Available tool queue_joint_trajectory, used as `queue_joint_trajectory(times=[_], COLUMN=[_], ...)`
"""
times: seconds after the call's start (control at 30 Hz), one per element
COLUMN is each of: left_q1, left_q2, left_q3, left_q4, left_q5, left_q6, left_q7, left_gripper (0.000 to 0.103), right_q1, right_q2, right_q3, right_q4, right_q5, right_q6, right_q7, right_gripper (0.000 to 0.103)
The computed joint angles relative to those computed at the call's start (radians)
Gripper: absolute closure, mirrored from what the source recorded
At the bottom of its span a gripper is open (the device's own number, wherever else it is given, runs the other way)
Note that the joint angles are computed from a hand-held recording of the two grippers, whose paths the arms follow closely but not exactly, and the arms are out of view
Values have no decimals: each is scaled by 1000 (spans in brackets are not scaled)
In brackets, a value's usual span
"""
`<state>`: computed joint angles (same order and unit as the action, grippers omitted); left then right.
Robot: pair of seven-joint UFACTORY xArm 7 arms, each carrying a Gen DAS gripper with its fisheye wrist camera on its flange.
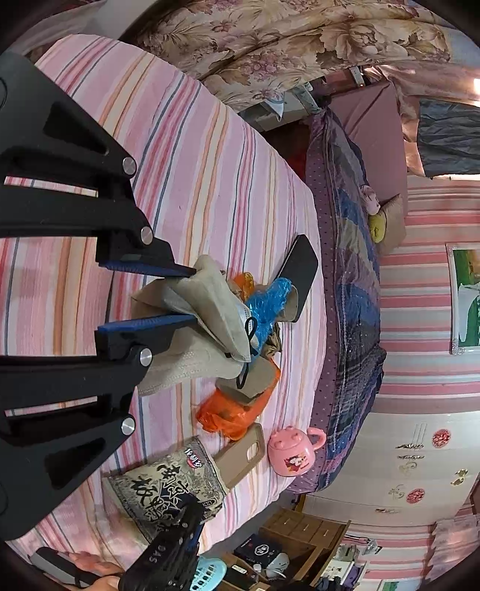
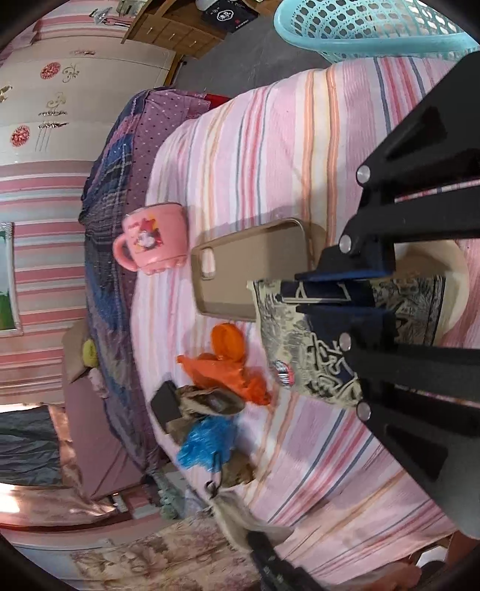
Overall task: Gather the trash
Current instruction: 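Carry pouch and wrapper to the blue basket and release both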
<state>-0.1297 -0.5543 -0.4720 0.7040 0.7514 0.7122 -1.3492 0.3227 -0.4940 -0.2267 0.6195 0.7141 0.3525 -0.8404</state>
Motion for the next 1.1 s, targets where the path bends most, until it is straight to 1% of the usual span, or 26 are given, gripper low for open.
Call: queue_joint_trajectory(times=[0.1,0.17,0.27,0.3,0.4,0.47,0.5,0.63,0.73,0.8,0.87,0.97,1.07,1.1], left_q1=[4,6,-2,-14,-31,-27,-21,-11,13,21,17,10,-9,-22], left_q2=[-6,-10,-12,-8,-9,-8,-6,6,47,98,150,265,405,443], left_q3=[-9,-21,-26,-13,10,-2,-15,-36,-81,-113,-132,-176,-230,-235], left_q4=[7,13,18,15,-2,-3,1,14,64,114,162,269,399,430], left_q5=[7,18,22,8,-36,-51,-51,-56,-14,30,72,141,270,302], left_q6=[-15,-25,-62,-95,-158,-152,-133,-117,-89,-72,-48,0,44,51], left_q7=[-27,-40,-44,-35,-7,19,32,42,18,-9,-44,-110,-181,-199], left_gripper=[84,84,84,84,84,84,84,84,84,84,84,84,84,84], right_q1=[27,29,17,9,-20,-34,-40,-72,-91,-111,-130,-156,-204,-220], right_q2=[-48,-70,-96,-102,-114,-117,-115,-101,-87,-70,-55,-22,27,44], right_q3=[-34,-41,-55,-61,-74,-87,-93,-129,-159,-184,-207,-261,-286,-289], right_q4=[-5,-8,-10,-8,-10,-8,-5,14,30,51,73,127,178,192], right_q5=[52,55,33,21,-16,-34,-41,-64,-63,-63,-55,-16,20,30], right_q6=[-12,-27,-29,-23,-9,1,4,14,19,26,37,77,78,71], right_q7=[-41,-51,-49,-45,-30,-26,-24,-36,-57,-73,-92,-127,-169,-185], right_gripper=[95,95,95,95,95,95,95,95,95,95,95,95,95,95])
